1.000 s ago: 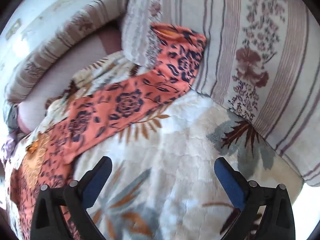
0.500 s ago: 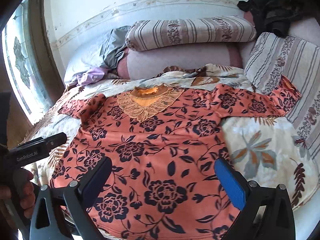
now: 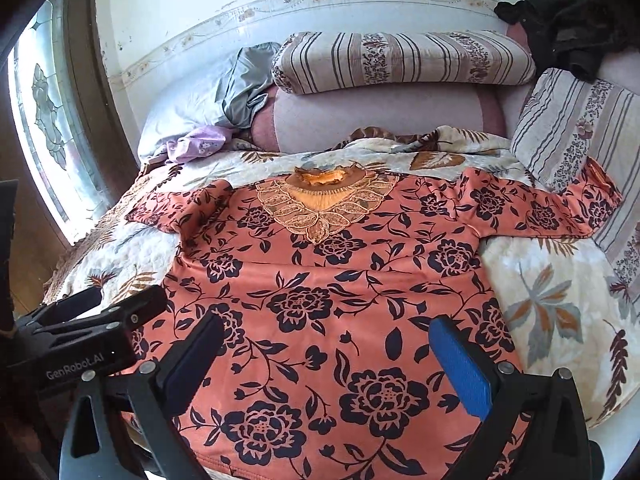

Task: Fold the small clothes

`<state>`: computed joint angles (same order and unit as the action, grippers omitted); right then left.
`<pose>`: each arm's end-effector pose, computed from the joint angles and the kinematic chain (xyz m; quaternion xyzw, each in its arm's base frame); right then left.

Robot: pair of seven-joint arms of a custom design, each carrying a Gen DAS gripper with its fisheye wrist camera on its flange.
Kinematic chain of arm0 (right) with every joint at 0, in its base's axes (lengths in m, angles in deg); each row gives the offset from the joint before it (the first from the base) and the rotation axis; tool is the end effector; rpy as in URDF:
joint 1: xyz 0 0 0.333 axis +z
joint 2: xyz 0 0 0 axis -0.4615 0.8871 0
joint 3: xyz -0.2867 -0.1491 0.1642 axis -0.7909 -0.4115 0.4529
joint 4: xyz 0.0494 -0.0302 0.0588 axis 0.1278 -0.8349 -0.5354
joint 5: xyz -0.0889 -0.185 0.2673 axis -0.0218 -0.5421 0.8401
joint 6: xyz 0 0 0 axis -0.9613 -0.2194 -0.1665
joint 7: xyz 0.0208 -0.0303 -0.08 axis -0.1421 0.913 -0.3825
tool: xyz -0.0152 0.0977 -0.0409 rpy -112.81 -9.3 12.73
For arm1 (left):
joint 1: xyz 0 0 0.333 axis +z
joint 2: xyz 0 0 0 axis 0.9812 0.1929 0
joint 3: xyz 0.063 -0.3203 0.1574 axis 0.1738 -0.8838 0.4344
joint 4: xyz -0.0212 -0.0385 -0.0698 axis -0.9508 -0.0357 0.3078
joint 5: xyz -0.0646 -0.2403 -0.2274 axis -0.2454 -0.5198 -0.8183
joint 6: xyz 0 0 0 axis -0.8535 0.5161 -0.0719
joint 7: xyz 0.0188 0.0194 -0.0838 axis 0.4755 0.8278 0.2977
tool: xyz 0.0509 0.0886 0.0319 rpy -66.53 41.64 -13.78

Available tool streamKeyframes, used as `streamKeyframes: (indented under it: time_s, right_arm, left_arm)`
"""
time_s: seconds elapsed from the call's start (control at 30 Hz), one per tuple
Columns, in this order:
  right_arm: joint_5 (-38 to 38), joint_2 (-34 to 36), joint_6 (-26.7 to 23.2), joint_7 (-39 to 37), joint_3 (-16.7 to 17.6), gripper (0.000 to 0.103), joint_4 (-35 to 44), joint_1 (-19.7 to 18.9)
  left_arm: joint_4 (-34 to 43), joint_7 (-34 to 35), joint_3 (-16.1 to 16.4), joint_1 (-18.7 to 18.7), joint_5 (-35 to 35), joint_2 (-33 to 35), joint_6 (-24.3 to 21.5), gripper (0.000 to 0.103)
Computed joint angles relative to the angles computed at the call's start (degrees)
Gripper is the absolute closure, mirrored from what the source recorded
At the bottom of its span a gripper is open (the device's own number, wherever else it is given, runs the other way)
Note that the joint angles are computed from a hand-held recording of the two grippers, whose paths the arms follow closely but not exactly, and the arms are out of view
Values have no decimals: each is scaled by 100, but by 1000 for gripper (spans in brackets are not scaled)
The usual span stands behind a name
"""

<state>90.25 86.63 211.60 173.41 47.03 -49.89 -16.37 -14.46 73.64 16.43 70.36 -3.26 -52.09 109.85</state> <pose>0.6389 0.2109 0.5146 -0.7205 0.5407 -0.2085 0.3808 0.6069 -0.1359 0.5765 -0.7677 0.5262 -0.2386 0.2773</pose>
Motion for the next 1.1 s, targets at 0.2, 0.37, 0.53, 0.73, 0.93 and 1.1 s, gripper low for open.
streamKeyframes:
  time_s: [0.2,0.37,0.53,0.73,0.93,1.1]
  right_arm:
    - [-245,59,-109,328,-440,0,125,348]
    - [-481,81,-173,524,-624,0,137,504]
    - [-650,77,-180,641,-689,0,116,548]
    - [-808,77,-200,779,-773,0,124,605]
    - [-884,80,-209,821,-760,0,123,593]
    - [-917,79,-216,836,-746,0,123,584]
  left_arm:
    - [-34,-8,15,26,-25,-12,40,0]
    - [-67,-8,15,55,-64,-27,74,0]
    - [-80,-6,16,55,-66,-28,95,0]
    - [-82,29,13,59,-96,-29,106,0]
    - [-77,37,16,62,-111,-27,103,0]
    - [-77,44,19,61,-107,-24,87,0]
